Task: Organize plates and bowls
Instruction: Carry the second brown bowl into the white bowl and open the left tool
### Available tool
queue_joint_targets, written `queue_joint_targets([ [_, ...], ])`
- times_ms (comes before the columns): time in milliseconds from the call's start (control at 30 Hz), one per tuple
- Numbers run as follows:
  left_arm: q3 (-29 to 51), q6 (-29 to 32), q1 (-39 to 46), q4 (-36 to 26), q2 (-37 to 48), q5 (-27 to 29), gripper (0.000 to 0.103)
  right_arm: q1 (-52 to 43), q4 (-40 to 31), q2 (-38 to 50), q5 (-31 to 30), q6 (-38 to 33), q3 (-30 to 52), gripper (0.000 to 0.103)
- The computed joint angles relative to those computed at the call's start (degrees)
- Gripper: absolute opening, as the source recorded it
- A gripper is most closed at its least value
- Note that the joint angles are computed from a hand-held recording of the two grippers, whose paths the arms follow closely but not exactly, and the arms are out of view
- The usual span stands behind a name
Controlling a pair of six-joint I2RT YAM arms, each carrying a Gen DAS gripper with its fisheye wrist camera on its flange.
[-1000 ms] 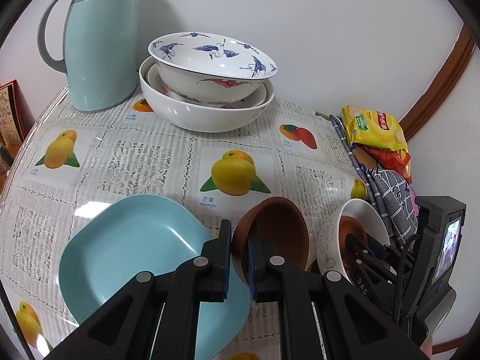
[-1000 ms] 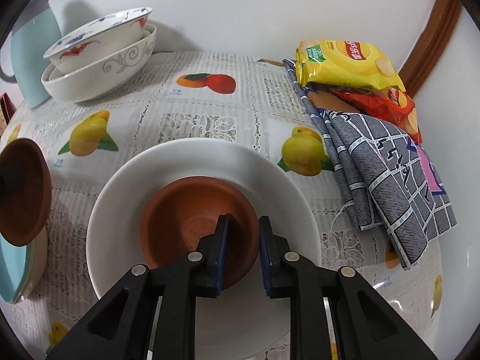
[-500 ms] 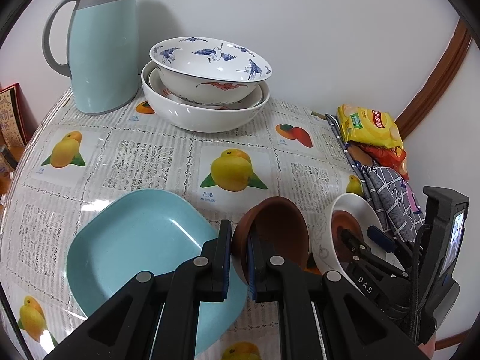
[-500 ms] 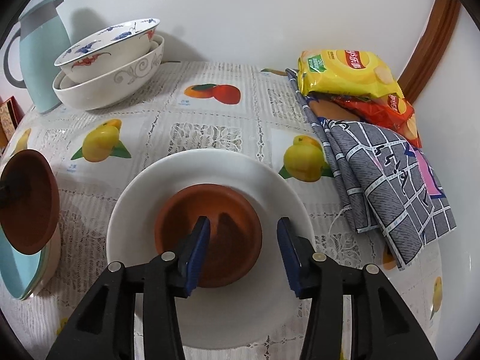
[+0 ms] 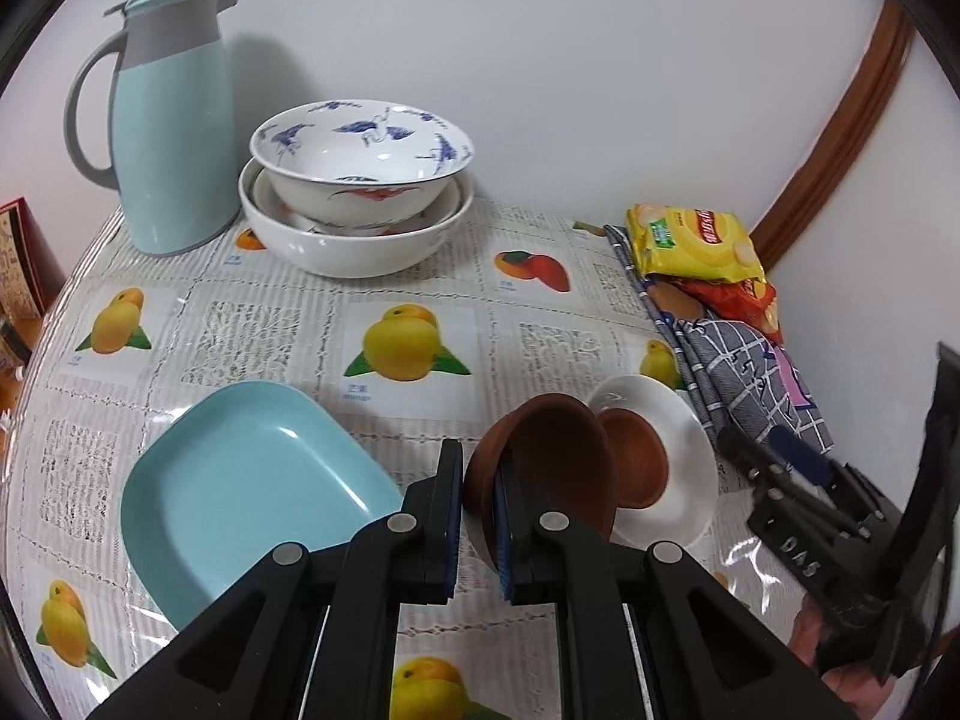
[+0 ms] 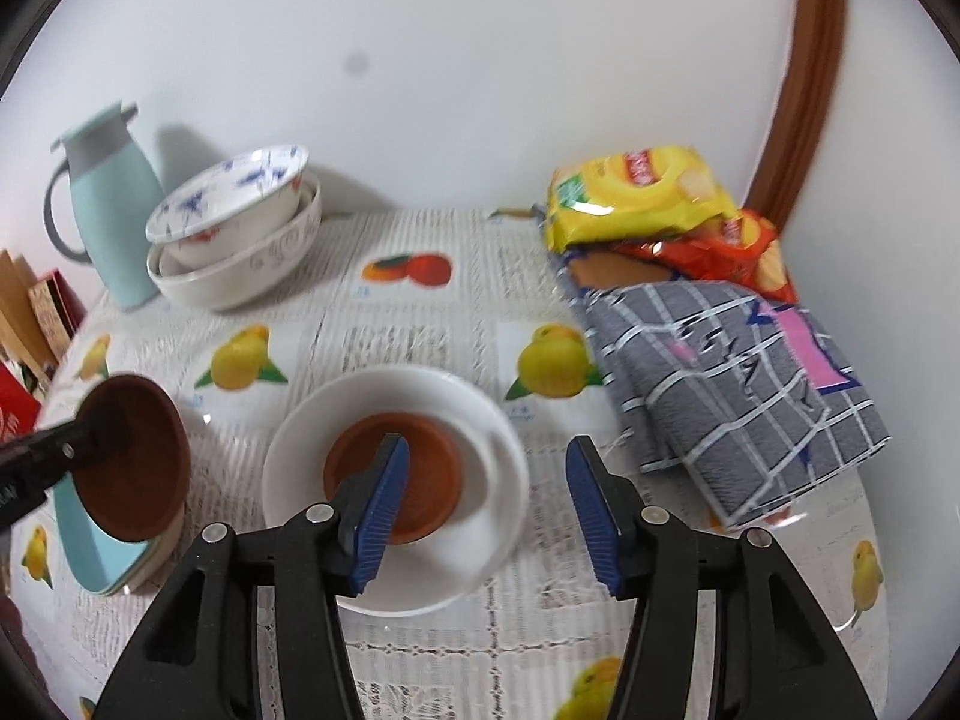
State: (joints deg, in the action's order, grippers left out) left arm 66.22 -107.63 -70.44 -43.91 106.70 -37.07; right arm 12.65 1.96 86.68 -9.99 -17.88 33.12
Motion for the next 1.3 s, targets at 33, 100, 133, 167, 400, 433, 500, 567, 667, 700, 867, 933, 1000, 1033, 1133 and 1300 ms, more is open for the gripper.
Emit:
queue_joint_targets([
  [33, 1.05, 0.65, 0.11, -0.44, 0.49, -0.06, 0.009, -0.99, -0.21, -0.31, -0.84, -0.37, 0.36, 0.059],
  [100, 2.64, 1.83, 0.34, -0.88, 1.32, -0.21, 0.009, -2.38, -0.14, -0.35, -2.00, -0.91, 1.06, 0.060],
  [133, 3.59, 2.63, 0.70, -0.92, 1.83, 0.00, 0.009, -3.07, -0.26, -0.02, -2.67, -1.15, 1.80, 0.060],
  [167, 4.05, 3.22, 0.91, -0.70, 2.11, 0.20, 0.009, -3.48, -0.25, 0.30, -3.12, -1.16, 2.34, 0.060],
  [400, 9.20, 8.84, 3.25, 0.66, 6.14, 1.94, 0.009, -5.78, 2.37, 4.87, -7.57, -3.33, 5.80, 0.064],
  [433, 9.52, 9.44, 3.59, 0.94, 6.48, 2.26, 0.009, -5.89, 2.31, 5.89, -8.21, -4.80, 6.42, 0.064],
  [500, 10.45, 11.18, 4.63, 1.88, 7.60, 3.18, 0.009, -6.03, 4.64, 7.08, -7.91, -5.59, 6.25, 0.064],
  [567, 11.64, 12.84, 5.57, 2.27, 8.83, 3.85, 0.009, -6.64, 5.13, 8.87, -8.82, -6.06, 7.07, 0.065],
  [667, 12.83, 15.60, 7.34, 3.76, 10.43, 5.33, 0.010, -8.28, 4.94, 11.65, -10.81, -5.40, 8.64, 0.065],
  [700, 13.08, 16.09, 7.84, 4.16, 10.83, 5.88, 0.009, -9.00, 4.96, 12.44, -11.26, -5.23, 8.93, 0.065],
  [867, 15.80, 19.25, 9.56, 6.19, 13.72, 7.55, 0.009, -11.31, 5.12, 14.38, -13.28, -5.89, 9.03, 0.065],
  [933, 17.16, 20.02, 9.92, 6.41, 15.01, 8.17, 0.009, -11.40, 3.39, 15.02, -13.51, -7.00, 9.73, 0.065],
  [1000, 17.94, 20.55, 10.39, 6.99, 15.93, 9.06, 0.010, -11.37, 3.98, 14.86, -13.47, -7.26, 9.20, 0.065],
  [1033, 18.07, 20.71, 10.58, 7.27, 16.17, 9.33, 0.010, -11.41, 3.89, 14.78, -13.60, -7.57, 9.12, 0.065],
  [1133, 18.71, 21.04, 10.92, 7.28, 16.80, 9.53, 0.010, -12.03, 3.98, 14.48, -14.36, -7.81, 8.91, 0.065],
  [1300, 19.64, 21.43, 11.77, 6.92, 17.89, 10.06, 0.010, -13.38, 3.17, 14.91, -15.88, -6.91, 9.81, 0.065],
])
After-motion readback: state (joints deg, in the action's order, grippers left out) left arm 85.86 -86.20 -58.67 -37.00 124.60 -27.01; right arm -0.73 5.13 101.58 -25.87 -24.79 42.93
